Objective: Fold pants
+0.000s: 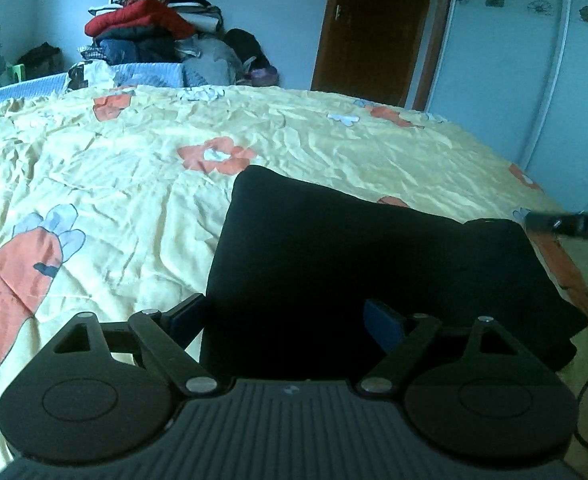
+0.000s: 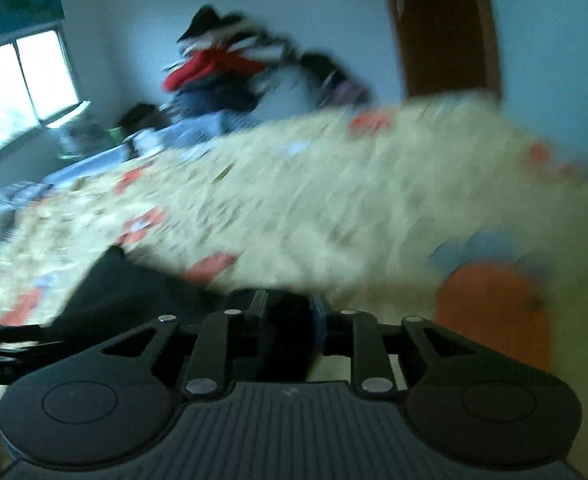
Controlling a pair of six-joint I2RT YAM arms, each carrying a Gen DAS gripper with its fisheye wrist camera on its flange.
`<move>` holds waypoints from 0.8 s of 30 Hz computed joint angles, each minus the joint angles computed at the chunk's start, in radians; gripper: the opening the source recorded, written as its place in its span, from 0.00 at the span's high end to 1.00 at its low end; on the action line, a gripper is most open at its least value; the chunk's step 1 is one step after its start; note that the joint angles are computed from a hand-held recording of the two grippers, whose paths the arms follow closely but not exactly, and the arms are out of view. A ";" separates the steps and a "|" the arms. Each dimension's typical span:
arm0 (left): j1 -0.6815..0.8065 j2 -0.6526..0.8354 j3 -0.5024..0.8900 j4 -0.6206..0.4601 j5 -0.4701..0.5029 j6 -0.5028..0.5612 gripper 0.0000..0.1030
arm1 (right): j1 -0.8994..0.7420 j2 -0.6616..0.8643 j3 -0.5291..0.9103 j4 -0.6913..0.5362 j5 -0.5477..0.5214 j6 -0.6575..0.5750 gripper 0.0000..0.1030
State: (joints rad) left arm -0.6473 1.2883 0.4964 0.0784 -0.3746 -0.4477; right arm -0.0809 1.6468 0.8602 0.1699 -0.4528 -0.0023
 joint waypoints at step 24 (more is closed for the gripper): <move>0.413 0.059 -0.045 0.144 0.625 0.160 0.05 | -0.092 0.153 0.100 -0.302 -0.369 -0.139 0.30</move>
